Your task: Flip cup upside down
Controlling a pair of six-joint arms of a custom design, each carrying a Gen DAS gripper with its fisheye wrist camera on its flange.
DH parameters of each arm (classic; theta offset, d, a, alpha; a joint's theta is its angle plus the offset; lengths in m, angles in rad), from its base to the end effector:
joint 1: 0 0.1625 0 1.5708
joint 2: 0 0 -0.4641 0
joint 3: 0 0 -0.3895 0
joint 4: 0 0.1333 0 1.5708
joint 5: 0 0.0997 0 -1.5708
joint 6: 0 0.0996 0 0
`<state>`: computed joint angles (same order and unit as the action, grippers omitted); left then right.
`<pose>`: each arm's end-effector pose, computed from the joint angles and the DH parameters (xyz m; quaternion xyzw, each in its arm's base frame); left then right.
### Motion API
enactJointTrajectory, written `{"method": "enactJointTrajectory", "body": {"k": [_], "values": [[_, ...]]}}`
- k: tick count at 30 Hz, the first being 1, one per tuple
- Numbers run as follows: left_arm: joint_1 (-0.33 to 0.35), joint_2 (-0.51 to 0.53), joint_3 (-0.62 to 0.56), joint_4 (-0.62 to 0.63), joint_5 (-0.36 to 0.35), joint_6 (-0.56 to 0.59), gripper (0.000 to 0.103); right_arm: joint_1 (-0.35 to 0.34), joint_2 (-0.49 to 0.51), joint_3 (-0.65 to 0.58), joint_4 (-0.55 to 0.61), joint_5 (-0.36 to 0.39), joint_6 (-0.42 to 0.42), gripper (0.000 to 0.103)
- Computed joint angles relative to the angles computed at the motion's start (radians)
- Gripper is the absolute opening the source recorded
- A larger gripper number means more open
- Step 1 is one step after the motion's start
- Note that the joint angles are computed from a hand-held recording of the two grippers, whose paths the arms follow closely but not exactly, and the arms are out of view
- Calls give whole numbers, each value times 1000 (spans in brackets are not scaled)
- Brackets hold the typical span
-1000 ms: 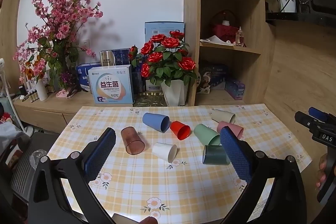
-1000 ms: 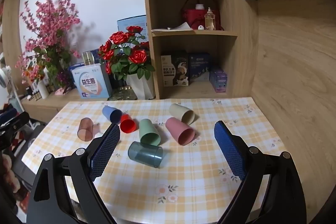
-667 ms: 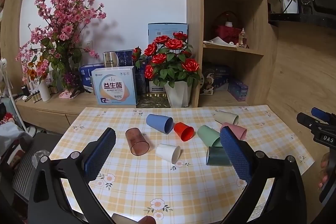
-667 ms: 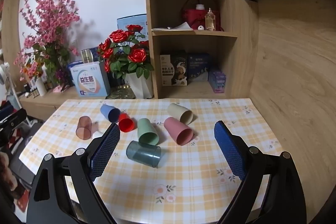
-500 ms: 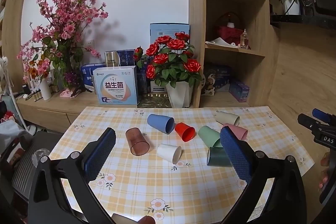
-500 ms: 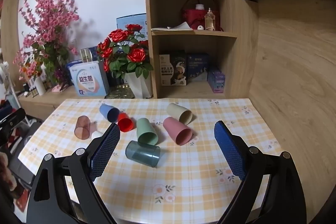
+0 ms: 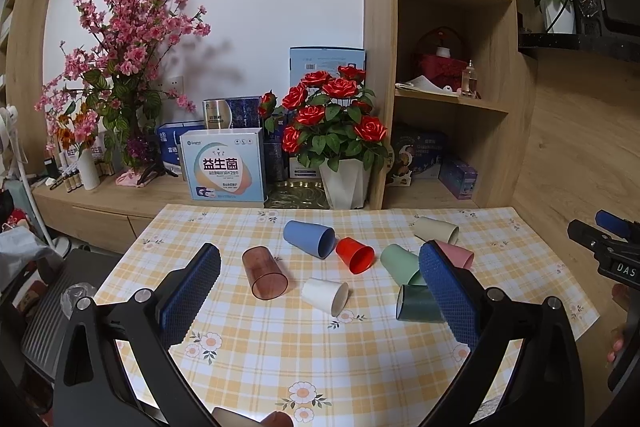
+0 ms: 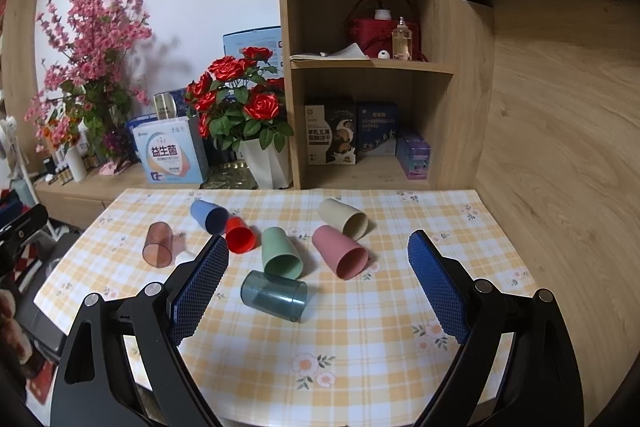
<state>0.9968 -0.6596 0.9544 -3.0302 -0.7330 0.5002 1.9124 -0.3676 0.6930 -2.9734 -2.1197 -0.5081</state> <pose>-0.2821 -0.8180 0.3990 0.1982 0.7700 -0.5146 0.3210 0.3862 -0.8436 0.2523 0.2139 -0.8101 0.4727 0.2729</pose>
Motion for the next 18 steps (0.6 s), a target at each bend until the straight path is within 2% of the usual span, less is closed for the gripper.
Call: {"method": "enactJointTrajectory", "body": {"k": [10, 18], "values": [[0, -8, 5, -1, -37, -4, 97, 2, 6, -15, 9, 4, 2, 88], [-3, 1, -8, -16, -25, 15, 97, 5, 12, -33, 19, 8, 2, 88]]}}
